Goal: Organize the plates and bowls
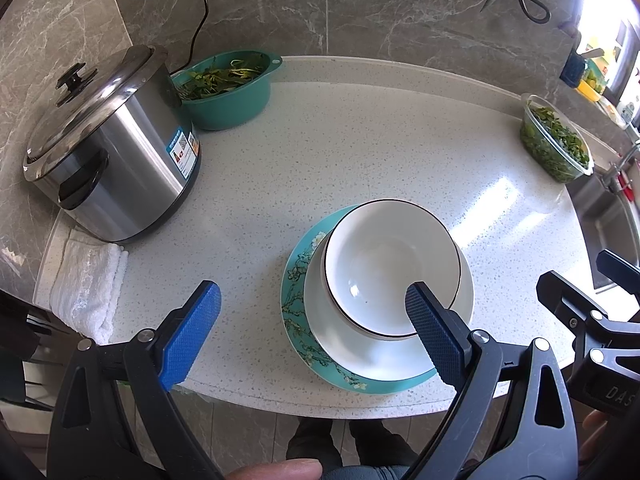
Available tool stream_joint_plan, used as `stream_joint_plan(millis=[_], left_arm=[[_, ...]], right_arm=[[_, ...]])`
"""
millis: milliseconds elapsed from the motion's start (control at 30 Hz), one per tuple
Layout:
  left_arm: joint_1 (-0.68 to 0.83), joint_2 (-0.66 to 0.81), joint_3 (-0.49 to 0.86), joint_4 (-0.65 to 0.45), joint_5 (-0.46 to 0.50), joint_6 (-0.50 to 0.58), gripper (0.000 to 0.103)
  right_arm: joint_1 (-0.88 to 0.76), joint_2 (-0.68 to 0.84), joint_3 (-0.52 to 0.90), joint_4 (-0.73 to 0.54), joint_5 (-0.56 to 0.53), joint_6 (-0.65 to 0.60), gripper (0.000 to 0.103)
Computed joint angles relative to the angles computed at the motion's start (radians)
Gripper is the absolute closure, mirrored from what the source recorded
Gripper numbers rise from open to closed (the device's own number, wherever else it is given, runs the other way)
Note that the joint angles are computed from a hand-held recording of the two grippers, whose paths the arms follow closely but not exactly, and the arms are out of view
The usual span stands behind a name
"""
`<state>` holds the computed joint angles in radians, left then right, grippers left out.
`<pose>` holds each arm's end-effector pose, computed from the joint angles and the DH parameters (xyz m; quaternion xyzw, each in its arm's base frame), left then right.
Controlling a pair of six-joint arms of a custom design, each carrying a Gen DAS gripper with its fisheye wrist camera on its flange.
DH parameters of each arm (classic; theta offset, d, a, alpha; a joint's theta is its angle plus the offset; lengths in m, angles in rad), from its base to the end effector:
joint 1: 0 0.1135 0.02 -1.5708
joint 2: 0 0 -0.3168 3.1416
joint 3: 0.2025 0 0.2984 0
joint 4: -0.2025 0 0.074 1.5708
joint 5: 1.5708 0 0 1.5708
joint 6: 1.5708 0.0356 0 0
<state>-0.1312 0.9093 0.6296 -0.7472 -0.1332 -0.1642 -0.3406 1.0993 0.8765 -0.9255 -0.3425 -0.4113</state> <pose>0.1785 -0.0188 0.2470 -0.0337 0.9607 0.0240 0.2745 0.2100 -0.0617 0.2916 -0.0698 0.9616 0.0791 0.2534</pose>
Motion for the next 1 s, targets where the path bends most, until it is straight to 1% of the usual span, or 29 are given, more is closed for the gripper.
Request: stream_joint_plan(millis=[833,1000], left_arm=[[0.016,0.016,-0.006,0.02,0.015,0.017,0.009],[0.005,0.007,-0.005,0.027,-0.004,0.015,0.009]], right_arm=[[-0.002,0.0,-0.001,-0.001,-0.003,0.0,0.0],[-0.003,-0.002,-0.009,0.001,-0.004,0.001,0.0]])
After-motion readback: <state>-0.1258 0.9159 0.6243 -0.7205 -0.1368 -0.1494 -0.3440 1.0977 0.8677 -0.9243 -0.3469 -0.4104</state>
